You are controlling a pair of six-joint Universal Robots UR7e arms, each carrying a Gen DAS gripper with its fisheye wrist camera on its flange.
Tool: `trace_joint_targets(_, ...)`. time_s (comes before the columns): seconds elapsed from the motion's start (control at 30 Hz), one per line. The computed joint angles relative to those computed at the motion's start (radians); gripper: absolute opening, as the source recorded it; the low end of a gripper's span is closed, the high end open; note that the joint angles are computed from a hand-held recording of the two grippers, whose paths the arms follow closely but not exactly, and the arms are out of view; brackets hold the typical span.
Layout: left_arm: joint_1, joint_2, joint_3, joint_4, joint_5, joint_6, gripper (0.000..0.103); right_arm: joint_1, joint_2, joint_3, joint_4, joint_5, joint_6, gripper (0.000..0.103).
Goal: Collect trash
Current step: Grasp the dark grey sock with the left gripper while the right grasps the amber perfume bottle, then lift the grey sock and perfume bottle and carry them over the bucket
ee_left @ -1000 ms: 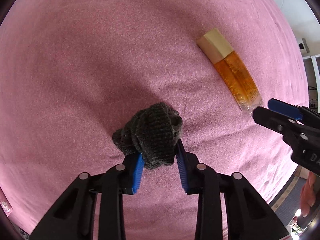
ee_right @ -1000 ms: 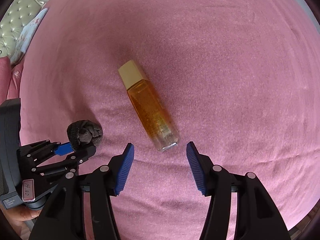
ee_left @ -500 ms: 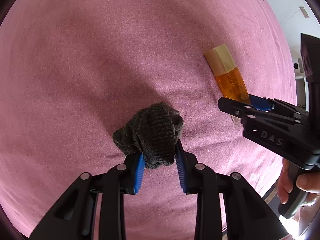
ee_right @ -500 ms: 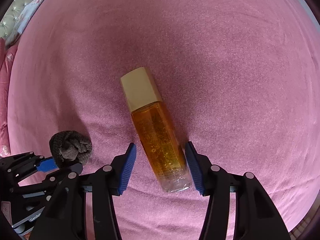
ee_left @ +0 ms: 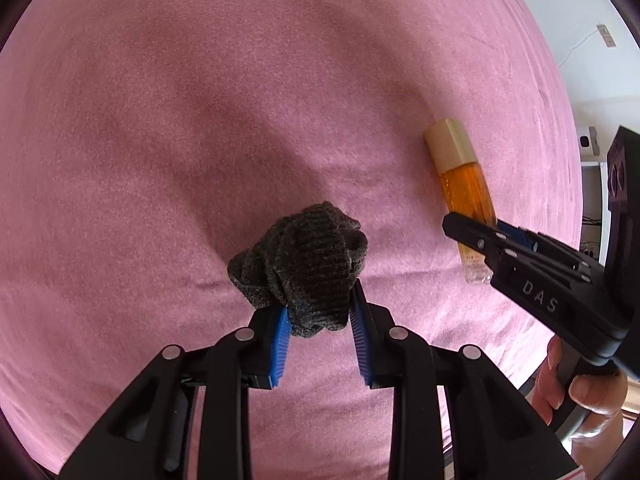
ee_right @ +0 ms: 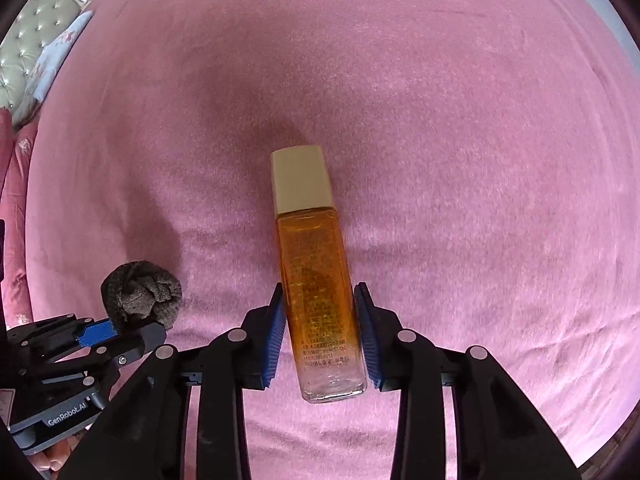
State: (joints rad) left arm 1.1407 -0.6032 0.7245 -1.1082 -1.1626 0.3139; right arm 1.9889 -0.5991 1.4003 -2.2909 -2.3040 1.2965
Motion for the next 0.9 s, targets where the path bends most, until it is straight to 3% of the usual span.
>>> trace_joint_targets(0.13, 0.003, -0.057, 0.065, 0.007, -0.009, 0.006, 0.027, 0.040, -0.009, 0.063, -0.089, 0.021, 0.079, 0.031)
trace_joint_targets(0.33, 0.009, -0.162, 0.172, 0.034, -0.021, 0.012, 0.027, 0.103, 0.008, 0.107, -0.128, 0.020, 0.204, 0.031)
trace_joint_targets(0.9, 0.015, -0.437, 0.355, 0.121, -0.004, 0.203, 0.027, 0.311, 0.161, -0.039, 0.047, -0.032, 0.615, 0.031)
